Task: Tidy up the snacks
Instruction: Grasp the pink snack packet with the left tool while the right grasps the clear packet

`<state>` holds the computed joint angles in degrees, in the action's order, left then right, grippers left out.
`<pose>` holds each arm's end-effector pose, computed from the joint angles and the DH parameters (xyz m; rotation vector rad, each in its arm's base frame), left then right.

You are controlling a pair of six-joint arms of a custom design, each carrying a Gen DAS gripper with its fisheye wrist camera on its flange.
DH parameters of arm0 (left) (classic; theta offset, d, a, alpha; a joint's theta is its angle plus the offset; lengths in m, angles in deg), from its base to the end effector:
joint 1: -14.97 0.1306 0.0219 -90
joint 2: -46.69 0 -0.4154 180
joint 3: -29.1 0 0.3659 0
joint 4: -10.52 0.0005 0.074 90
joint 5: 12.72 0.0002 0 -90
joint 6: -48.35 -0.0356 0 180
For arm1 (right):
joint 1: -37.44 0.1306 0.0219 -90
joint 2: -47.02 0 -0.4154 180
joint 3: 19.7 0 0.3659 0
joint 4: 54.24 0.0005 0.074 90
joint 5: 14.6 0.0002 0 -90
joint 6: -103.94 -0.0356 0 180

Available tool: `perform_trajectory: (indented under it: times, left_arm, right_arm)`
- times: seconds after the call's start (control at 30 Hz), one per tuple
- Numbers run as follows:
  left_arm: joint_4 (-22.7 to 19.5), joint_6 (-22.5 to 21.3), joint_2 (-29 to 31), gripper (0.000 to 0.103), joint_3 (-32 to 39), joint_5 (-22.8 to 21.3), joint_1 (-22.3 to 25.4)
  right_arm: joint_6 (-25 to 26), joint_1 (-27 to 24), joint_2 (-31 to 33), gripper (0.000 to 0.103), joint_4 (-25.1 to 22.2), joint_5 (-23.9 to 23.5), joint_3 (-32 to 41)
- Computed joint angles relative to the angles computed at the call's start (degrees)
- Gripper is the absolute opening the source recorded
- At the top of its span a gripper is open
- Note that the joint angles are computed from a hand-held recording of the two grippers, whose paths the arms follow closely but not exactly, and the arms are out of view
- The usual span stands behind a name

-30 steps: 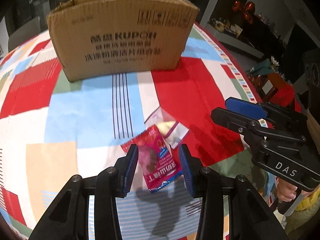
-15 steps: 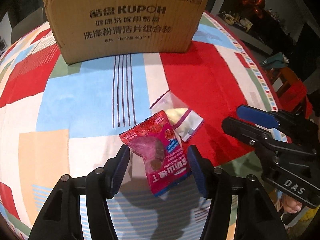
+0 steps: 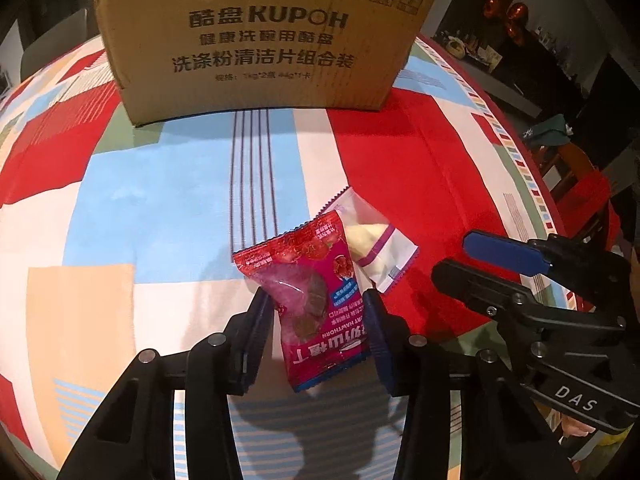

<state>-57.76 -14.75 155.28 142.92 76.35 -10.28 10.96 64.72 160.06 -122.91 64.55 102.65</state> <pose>0.5139 -0.2423 0.4599 -0.0441 2.6995 -0.2647 0.5312 0.2809 0.4782 -0.6231 2.5678 0.4310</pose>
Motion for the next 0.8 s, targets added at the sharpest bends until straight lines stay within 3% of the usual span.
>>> perform_trajectory:
  times: [0.13,0.47,0.8]
  left_arm:
    - [0.8,0.7,-1.3,0.045,-1.0,-0.4,0.4]
    - [2.1,1.6,-3.9,0.045,-2.7,-3.1,1.2]
    - [3.0,2.6,-4.5,0.045,-4.3,-2.7,2.5]
  right_arm:
    - [0.8,0.4,0.7,0.049,0.0,-0.2,1.1]
    - [4.2,1.4,4.8,0.049,-3.7,0.0,7.2]
    - [5.5,2.5,8.3,0.049,-6.1,1.2,11.0]
